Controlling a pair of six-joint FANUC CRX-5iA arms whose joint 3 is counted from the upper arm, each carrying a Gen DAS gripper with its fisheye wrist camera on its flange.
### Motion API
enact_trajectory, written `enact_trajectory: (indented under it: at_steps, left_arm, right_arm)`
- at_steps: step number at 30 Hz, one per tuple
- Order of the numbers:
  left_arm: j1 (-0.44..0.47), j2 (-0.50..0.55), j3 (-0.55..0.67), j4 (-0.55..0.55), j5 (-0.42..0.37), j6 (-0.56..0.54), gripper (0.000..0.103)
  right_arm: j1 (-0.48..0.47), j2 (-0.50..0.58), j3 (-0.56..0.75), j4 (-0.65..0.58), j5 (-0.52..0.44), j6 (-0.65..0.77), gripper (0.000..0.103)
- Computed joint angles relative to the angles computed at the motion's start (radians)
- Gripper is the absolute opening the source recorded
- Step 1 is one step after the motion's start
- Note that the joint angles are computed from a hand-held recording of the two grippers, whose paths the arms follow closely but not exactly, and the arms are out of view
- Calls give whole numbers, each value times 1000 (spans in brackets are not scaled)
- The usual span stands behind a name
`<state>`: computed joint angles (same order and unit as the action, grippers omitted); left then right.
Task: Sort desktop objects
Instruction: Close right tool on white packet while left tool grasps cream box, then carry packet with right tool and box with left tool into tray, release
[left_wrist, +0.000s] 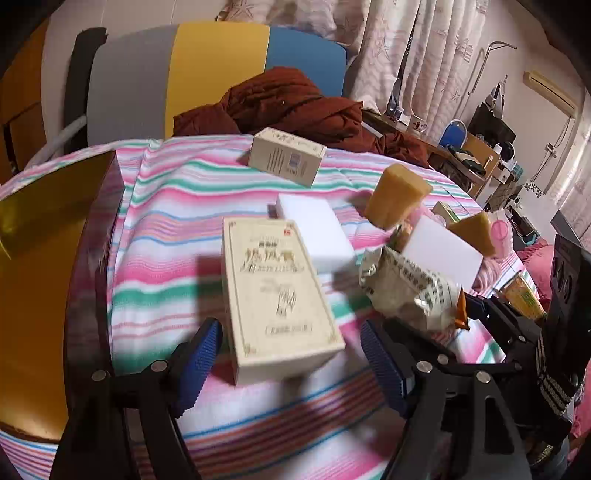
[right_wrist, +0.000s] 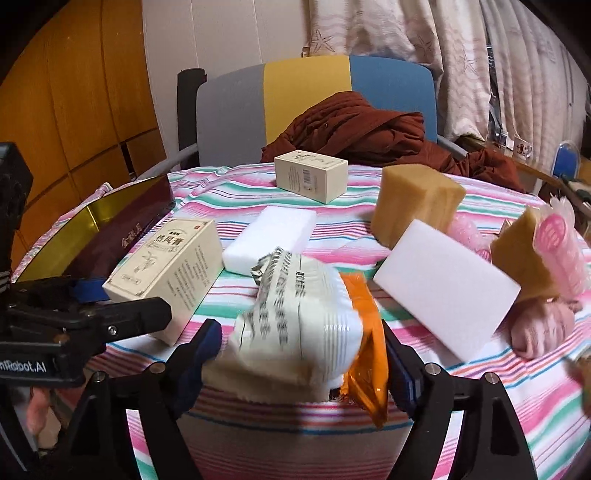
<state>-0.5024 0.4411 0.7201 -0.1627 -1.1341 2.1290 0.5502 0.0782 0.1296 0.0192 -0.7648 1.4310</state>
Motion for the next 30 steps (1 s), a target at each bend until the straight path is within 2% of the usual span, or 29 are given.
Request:
enact_trajectory:
  at_steps: [2, 5, 7, 10, 12, 14, 17, 20, 26, 30]
  left_arm:
    - [1, 14, 23, -11, -10, 3, 79]
    - [14, 34, 45, 0, -29, 12, 78]
    - [26, 37, 39, 22, -27, 14, 70]
    - [33, 31, 18, 35, -9, 5, 66]
    - [28, 27, 14, 23, -1, -3, 62]
    - [20, 27, 16, 8, -1, -11, 61]
    - [18, 13, -7, 3, 23, -16, 60]
    - [22, -8, -44, 22, 56, -20, 57]
    - [15, -65, -117, 25, 119, -13, 57]
    - [-6, -105, -135, -33, 146, 7, 57]
  right_arm:
    - [-5, 8, 13, -10, 2, 10, 89]
    - [-14, 26, 39, -28, -3, 14, 91]
    - [-22, 45, 69, -51, -27, 15, 90]
    - [-39, 62, 102, -109, -66, 22, 90]
    - [-43, 61, 102, -123, -71, 18, 88]
    - [-50, 59, 102, -141, -72, 18, 79]
    - [-46, 52, 85, -120, -54, -2, 73]
    - [-34, 42, 61, -79, -32, -22, 70]
    - [-20, 11, 27, -56, -10, -30, 69]
    - [-15, -13, 17, -59, 8, -26, 68]
